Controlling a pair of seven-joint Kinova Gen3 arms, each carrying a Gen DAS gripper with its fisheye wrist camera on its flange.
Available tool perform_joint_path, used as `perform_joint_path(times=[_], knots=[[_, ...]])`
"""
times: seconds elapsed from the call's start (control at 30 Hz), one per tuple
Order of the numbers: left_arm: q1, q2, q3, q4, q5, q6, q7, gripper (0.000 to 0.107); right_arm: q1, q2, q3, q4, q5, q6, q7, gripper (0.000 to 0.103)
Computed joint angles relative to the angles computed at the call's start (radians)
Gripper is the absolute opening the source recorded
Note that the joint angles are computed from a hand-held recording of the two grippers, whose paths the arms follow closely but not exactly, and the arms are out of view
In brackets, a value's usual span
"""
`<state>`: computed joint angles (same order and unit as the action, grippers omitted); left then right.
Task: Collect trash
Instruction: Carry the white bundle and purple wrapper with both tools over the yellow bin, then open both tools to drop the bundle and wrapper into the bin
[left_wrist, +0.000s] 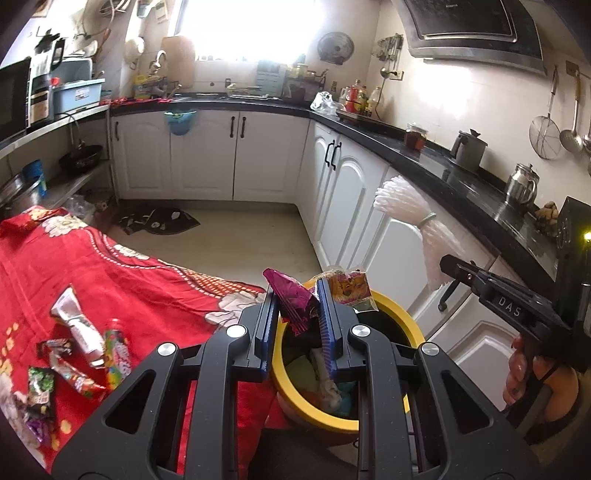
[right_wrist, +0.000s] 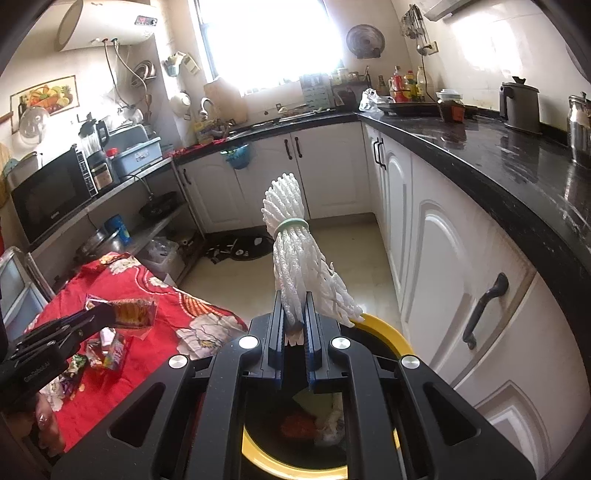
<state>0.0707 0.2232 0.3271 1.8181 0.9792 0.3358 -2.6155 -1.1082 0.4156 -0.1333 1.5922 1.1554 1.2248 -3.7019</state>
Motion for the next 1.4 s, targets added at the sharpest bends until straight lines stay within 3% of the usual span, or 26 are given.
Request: perform_joint_path(times=[0.27,0.43,0.93,1.4], knots=[[0.021,0.044,0.015,-0.022,-0.067,-0.014,0.057,0.015,0.012,0.007,-0.002,0.017,-0.035,-0.014,-0.006,0.009],[0.045,0.077,0.020,-0.038,-0.165,-0.028,0.144,0.015,0.027,0.019,0.003,0.020,-0.069,-0.037,0.009,0.009],[0.078,0.180,0.042,-0.098,-0.441,-0.014,0.395,0.015,0.100,0.050,0.033,0.072,-0.205,-0.229,0.049,0.009],[0.126,0.272,0.017,-0.183,-0.564,0.068,0.537,0.016,0.146,0.037,0.080,0.148,-0.344,-0.407,0.045,0.011]])
